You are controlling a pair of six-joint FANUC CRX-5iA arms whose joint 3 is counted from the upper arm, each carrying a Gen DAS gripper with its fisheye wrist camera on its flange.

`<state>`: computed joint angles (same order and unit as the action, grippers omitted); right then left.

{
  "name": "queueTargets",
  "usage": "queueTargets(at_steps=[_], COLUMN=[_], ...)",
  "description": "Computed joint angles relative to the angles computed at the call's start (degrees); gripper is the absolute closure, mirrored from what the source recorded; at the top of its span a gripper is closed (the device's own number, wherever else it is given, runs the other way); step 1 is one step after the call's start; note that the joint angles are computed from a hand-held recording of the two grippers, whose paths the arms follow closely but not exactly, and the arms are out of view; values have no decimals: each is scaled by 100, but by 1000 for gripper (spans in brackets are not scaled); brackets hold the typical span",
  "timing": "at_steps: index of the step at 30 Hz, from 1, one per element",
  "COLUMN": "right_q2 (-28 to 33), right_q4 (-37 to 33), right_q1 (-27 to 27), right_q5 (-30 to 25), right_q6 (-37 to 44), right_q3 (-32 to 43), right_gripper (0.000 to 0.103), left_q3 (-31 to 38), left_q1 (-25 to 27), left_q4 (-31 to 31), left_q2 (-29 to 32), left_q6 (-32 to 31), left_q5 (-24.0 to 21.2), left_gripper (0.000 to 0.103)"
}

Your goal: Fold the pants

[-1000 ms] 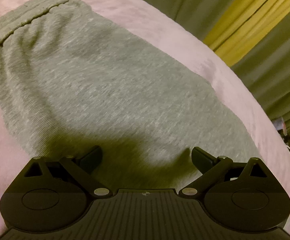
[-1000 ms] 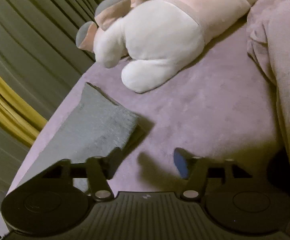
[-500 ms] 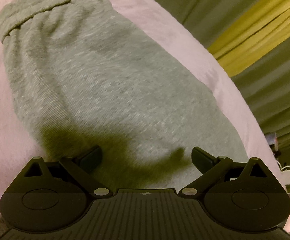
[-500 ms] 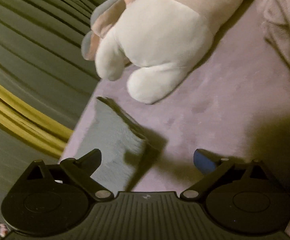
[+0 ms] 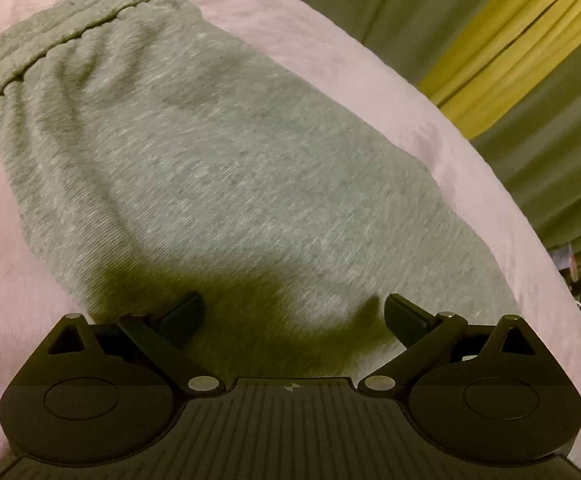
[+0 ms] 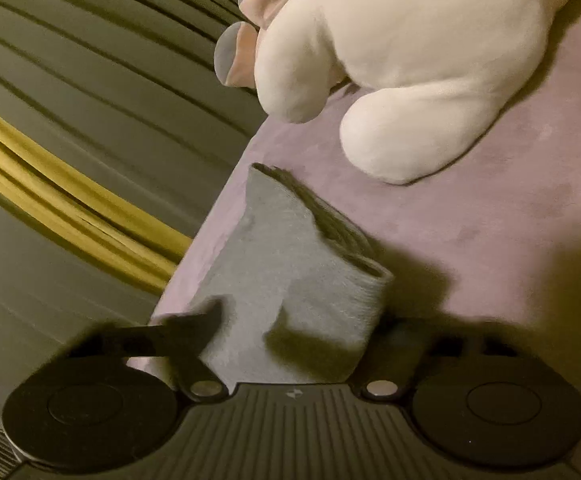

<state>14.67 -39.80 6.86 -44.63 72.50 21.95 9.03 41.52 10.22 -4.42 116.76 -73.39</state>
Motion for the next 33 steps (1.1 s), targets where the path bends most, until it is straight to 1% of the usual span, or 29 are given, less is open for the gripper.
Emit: queueTargets(at_steps=[1,2,4,5,6,7,9,10,12,14,15,16,17,18,20,25,27,29,31,33], right_q2=[136,222,258,256,265,273,286,305,344,353,361,360,381,403,366,316,297,198,199,213], right_q4=[-148,-61,145,204,87,-87,-448,-488,-303,29,200,553,905,1123,1336,2352,2672,3161,3876,4333], right_q1=[-55,-2,138,180,162,120,10,1,65,196,247,361,468,529,589,979,1092,1272,1576,1898], right_q5=[-220,-236,-29,40,78,97,89,70,53,73,89,121,127,118,169,214,203,192,217,294], right_q6=[-112,-324,-447,-585,-621,-619,-550,-564,-674,-855,-940,-1142,-1341,-1462,-1662,-2265,-2369,-2385,-2335,-2053], right_q3=[161,216,181,174,187,198,221,254,312,344,351,340,349,362,314,295,339,306,419,612], right_gripper=[84,85,85,83,76,67,60,59,59,61,69,81,87,87,87,89,89,89,90,90], left_q3=[7,15,-6,-10,-10,1,16,35,81,99,94,80,59,50,51,13,-5,-45,-100,-226], left_q1=[-3,-5,17,15,13,2,-14,-40,-73,-85,-79,-72,-62,-54,-64,-40,-26,10,81,171], left_q4=[-4,-8,4,4,-1,-14,-48,-78,-123,-140,-136,-124,-111,-103,-110,-77,-62,-15,74,203], left_q2=[7,15,-3,-7,-3,9,29,46,81,98,94,89,77,74,80,47,13,-34,-100,-221], left_q6=[-2,0,-24,-26,-36,-42,-65,-59,-66,-85,-93,-102,-111,-120,-118,-139,-156,-198,-222,-221], left_q5=[0,0,-2,3,10,14,19,20,6,3,9,23,35,41,52,76,65,73,54,144], left_gripper=[2,2,2,2,2,2,2,2,2,2,2,2,2,2,2,2,2,2,2,2])
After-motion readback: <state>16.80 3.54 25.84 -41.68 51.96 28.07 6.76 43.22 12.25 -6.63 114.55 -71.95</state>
